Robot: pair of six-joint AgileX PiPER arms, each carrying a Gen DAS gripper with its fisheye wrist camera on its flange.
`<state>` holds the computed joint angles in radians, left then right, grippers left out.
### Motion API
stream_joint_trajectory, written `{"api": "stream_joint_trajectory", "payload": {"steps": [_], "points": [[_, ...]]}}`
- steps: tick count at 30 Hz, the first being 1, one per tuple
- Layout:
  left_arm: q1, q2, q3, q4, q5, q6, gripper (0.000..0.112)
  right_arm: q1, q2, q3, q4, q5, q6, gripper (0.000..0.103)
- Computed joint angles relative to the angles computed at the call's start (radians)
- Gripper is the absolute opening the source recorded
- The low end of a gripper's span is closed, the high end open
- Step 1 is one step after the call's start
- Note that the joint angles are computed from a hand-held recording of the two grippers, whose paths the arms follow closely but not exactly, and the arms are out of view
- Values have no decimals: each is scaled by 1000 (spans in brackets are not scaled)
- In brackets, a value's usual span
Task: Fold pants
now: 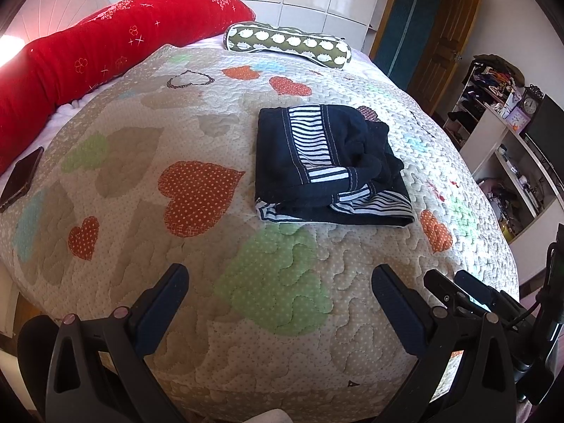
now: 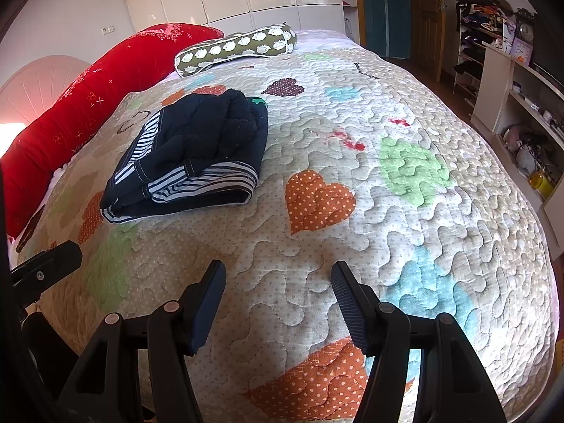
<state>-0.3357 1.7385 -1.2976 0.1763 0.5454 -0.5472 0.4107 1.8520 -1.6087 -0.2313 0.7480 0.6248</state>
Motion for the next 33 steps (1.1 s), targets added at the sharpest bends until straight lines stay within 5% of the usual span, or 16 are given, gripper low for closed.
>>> {"api": "stream_joint_trajectory", "payload": {"steps": [19, 28, 33], "points": [[23, 22, -14, -55, 13, 42, 103, 3, 11, -2, 17, -8, -17, 68], [161, 60, -74, -286, 16, 226, 103, -141, 160, -248, 407, -12, -317, 68], [189, 118, -169, -268, 15, 246, 103, -232, 373, -540, 659, 106, -406, 68]]}}
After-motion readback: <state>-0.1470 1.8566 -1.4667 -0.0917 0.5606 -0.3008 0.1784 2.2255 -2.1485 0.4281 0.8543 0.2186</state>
